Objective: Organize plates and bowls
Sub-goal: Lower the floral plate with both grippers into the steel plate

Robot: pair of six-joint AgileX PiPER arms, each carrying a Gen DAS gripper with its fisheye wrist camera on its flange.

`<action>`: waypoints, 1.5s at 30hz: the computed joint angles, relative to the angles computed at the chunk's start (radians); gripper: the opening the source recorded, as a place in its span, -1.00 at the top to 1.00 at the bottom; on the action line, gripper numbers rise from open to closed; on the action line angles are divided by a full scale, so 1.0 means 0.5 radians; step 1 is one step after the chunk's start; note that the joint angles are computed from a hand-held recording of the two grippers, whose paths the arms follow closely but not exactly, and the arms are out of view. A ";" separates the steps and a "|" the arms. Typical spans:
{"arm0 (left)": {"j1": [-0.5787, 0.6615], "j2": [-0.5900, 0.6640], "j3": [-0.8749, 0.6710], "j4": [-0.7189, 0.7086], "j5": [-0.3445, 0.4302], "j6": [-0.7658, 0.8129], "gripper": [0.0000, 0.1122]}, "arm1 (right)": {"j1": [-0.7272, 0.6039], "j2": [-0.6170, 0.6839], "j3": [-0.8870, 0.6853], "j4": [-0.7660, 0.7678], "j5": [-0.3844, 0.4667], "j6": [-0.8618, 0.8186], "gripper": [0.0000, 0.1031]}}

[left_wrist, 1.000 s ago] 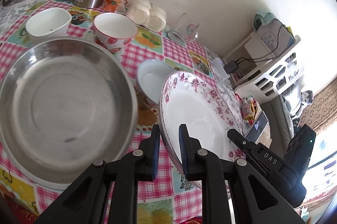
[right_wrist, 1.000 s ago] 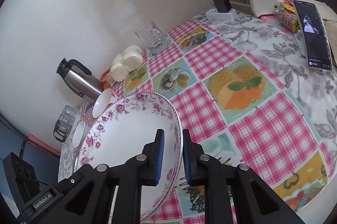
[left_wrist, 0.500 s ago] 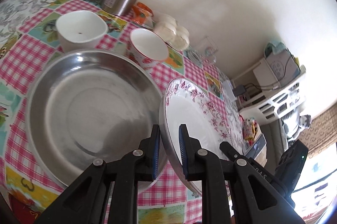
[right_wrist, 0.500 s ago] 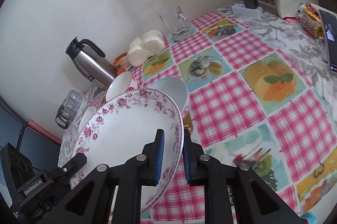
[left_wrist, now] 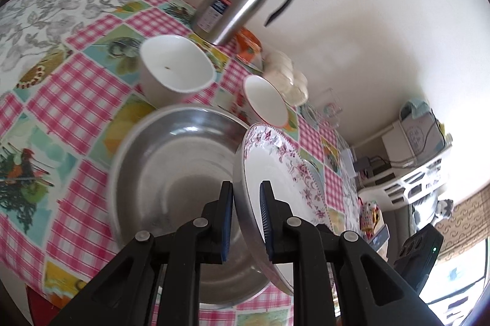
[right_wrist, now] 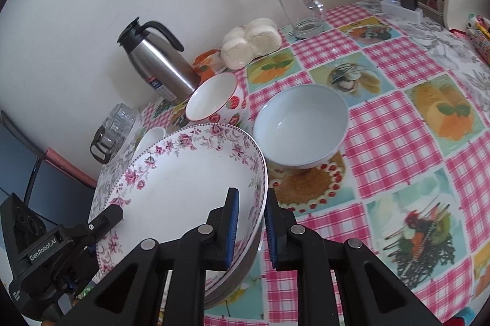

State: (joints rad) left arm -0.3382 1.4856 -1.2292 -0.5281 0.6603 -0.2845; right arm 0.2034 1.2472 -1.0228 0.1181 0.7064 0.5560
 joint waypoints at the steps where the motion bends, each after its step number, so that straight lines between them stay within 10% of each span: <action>1: 0.031 -0.008 0.012 -0.023 0.002 0.021 0.68 | 0.031 0.021 -0.012 -0.017 -0.006 0.025 0.66; 45: 0.200 0.256 0.019 0.007 0.263 -0.008 0.69 | 0.166 0.320 -0.052 -0.036 -0.078 0.120 0.63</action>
State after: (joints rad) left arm -0.2380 1.6135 -1.2195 -0.5244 0.7920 -0.2888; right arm 0.2864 1.4073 -1.0486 0.1000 0.6672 0.6161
